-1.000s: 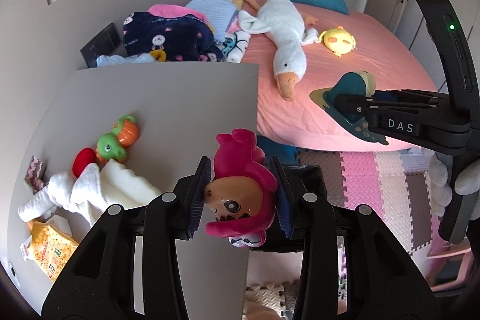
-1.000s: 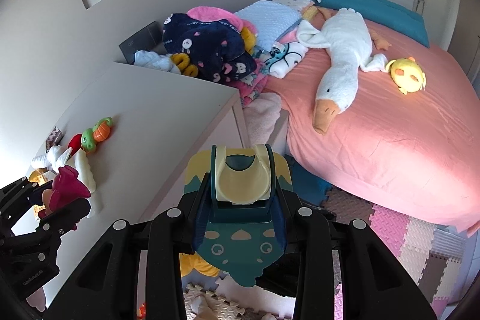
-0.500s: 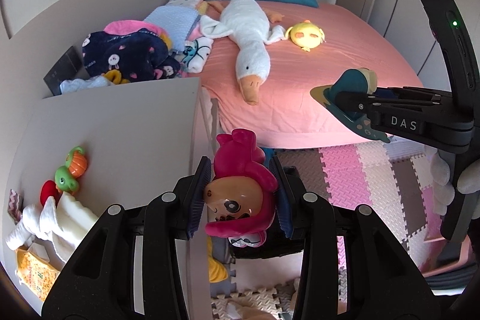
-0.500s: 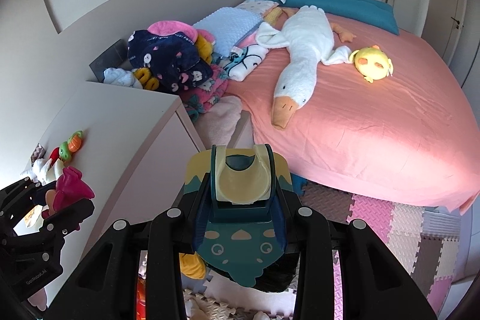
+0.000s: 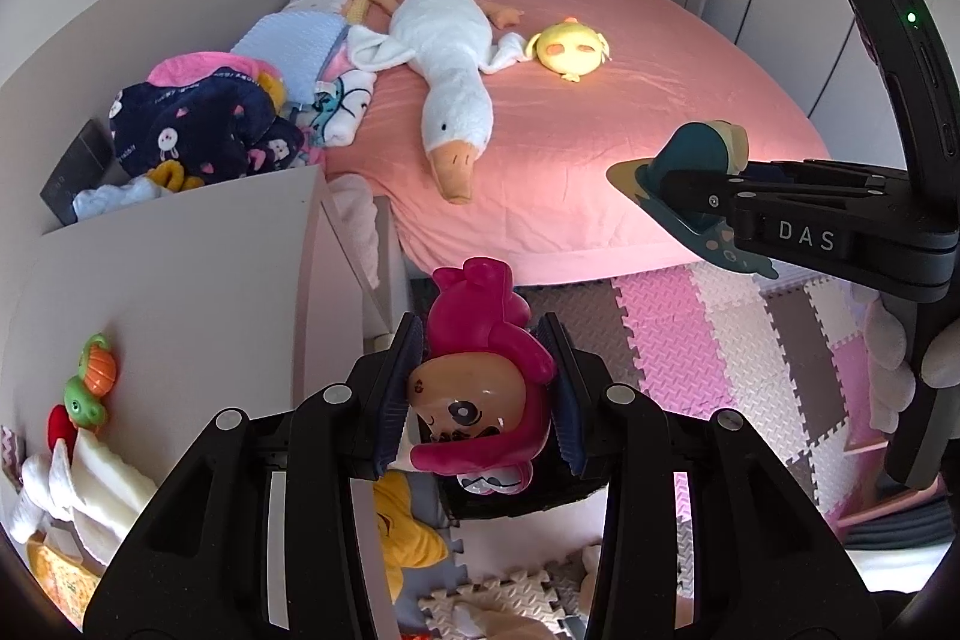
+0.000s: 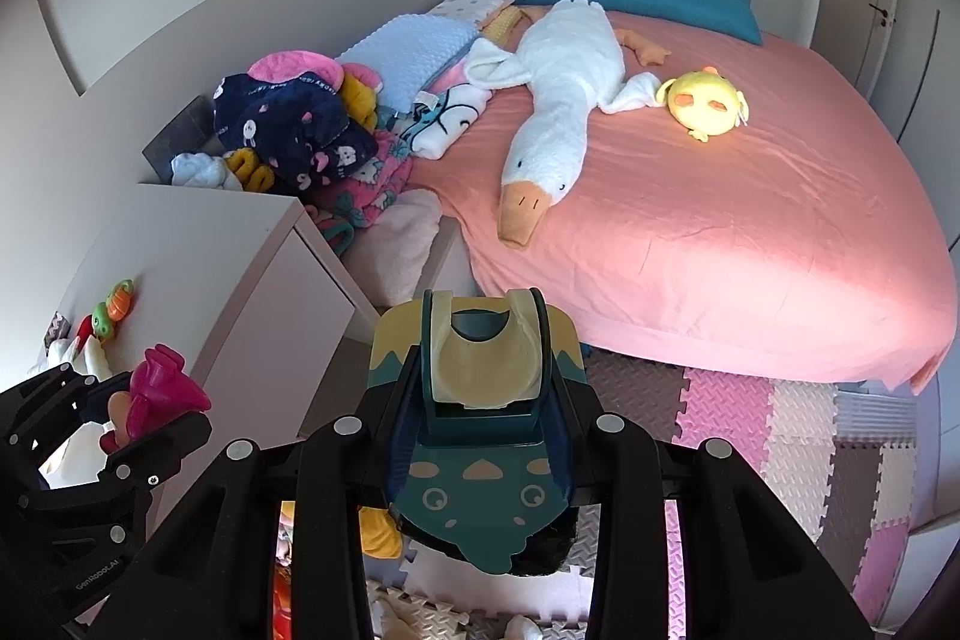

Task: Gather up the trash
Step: 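Carry the doll and cup toy to the black bin and release both, then move both tools back to the table toward the soybean bag and foam toy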

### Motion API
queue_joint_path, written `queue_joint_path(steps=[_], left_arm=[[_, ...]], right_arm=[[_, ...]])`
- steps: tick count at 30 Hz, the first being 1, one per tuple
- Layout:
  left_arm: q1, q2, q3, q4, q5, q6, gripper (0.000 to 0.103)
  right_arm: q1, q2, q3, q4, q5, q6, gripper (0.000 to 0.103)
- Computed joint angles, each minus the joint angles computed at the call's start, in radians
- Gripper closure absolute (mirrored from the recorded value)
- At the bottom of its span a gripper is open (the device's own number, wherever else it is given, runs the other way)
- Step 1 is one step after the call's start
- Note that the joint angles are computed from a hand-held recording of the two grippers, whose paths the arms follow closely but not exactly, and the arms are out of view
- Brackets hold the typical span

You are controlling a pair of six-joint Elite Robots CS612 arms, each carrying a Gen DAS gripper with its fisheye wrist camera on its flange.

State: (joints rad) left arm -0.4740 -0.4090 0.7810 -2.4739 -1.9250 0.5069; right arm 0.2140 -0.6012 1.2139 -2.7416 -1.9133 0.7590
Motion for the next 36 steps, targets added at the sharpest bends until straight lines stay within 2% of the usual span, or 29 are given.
queue_joint_path(steps=[2,3,4,5,6,7,11,20,36], left_arm=[[-0.003,0.008,-0.016,0.023,0.003,0.0,0.063],[-0.005,0.012,-0.023,0.031,0.008,0.0,0.06],[-0.008,0.016,-0.031,0.04,0.021,-0.003,0.037],[-0.01,0.02,-0.036,0.034,0.034,-0.015,0.027],[-0.011,0.023,-0.037,0.019,0.038,-0.028,0.015],[-0.011,0.025,-0.041,0.015,0.042,-0.037,0.015],[-0.007,0.037,-0.067,0.026,0.056,-0.055,0.015],[0.007,0.042,-0.077,0.023,0.077,-0.085,0.015],[0.06,0.037,-0.059,-0.022,0.128,-0.186,0.015]], right_arm=[[-0.004,0.002,-0.002,0.008,0.008,0.005,0.065],[-0.007,0.004,-0.01,0.026,0.016,0.008,0.065],[-0.01,0.006,-0.018,0.048,0.021,0.012,0.062],[-0.01,0.009,-0.028,0.07,0.014,0.019,0.055],[-0.01,0.009,-0.031,0.076,0.001,0.023,0.051],[-0.009,0.009,-0.033,0.076,-0.013,0.029,0.048],[-0.009,0.005,-0.025,0.059,-0.024,0.038,0.048],[-0.005,0.019,-0.049,0.052,0.005,0.011,0.048],[0.031,0.104,-0.229,0.106,0.066,-0.111,0.048]])
